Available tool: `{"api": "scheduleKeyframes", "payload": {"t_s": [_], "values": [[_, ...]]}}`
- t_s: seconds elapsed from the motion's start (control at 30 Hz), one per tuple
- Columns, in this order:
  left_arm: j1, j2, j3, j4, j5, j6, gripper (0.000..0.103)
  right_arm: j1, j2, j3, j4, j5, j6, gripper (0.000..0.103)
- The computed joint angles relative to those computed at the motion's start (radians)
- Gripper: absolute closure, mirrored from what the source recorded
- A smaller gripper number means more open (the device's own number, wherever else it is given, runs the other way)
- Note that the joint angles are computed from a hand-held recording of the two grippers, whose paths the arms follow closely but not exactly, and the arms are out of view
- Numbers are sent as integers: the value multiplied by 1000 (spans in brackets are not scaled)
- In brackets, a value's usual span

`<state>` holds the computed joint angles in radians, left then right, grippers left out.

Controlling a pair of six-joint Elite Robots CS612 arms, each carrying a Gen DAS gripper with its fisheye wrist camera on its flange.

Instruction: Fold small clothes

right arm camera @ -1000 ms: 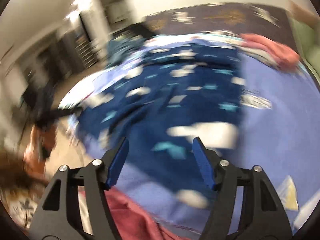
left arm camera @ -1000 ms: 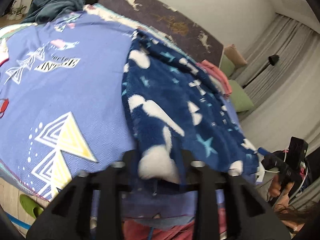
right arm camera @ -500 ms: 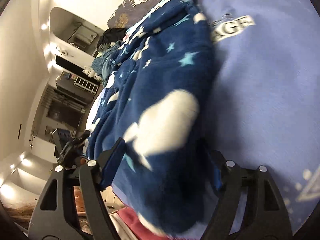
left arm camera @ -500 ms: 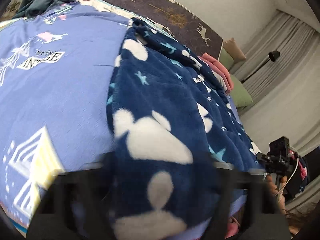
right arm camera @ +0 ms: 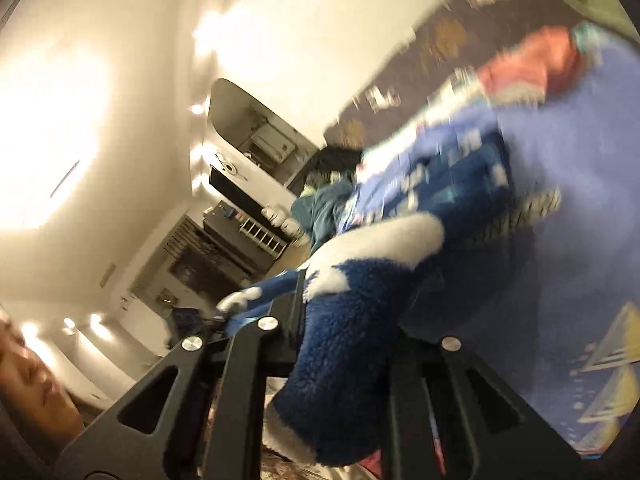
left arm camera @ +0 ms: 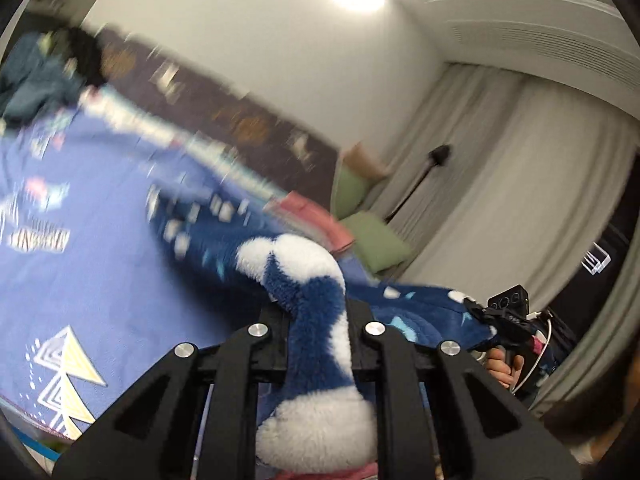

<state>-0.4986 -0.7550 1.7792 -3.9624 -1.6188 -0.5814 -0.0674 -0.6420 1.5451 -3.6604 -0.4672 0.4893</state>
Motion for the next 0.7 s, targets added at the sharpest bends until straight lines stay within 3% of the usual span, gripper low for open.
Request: {"api": "scheduleKeyframes", "payload": {"t_s": [0.1,0.27,0.57,0.7], "values": [[-13,-5,-4,3,19,39,84,-2,-47,64,69,-82,-120,89],[3,29,-67,124,-1,-35,83,21,-25,31,216,-168,-172,89],[33,50,-100,139,20,-120,83,28,17,-48,181,-137,-140,86],[39,57,-125,160,24,-126,83,36,23,-86,246,-155,-185,85]]}}
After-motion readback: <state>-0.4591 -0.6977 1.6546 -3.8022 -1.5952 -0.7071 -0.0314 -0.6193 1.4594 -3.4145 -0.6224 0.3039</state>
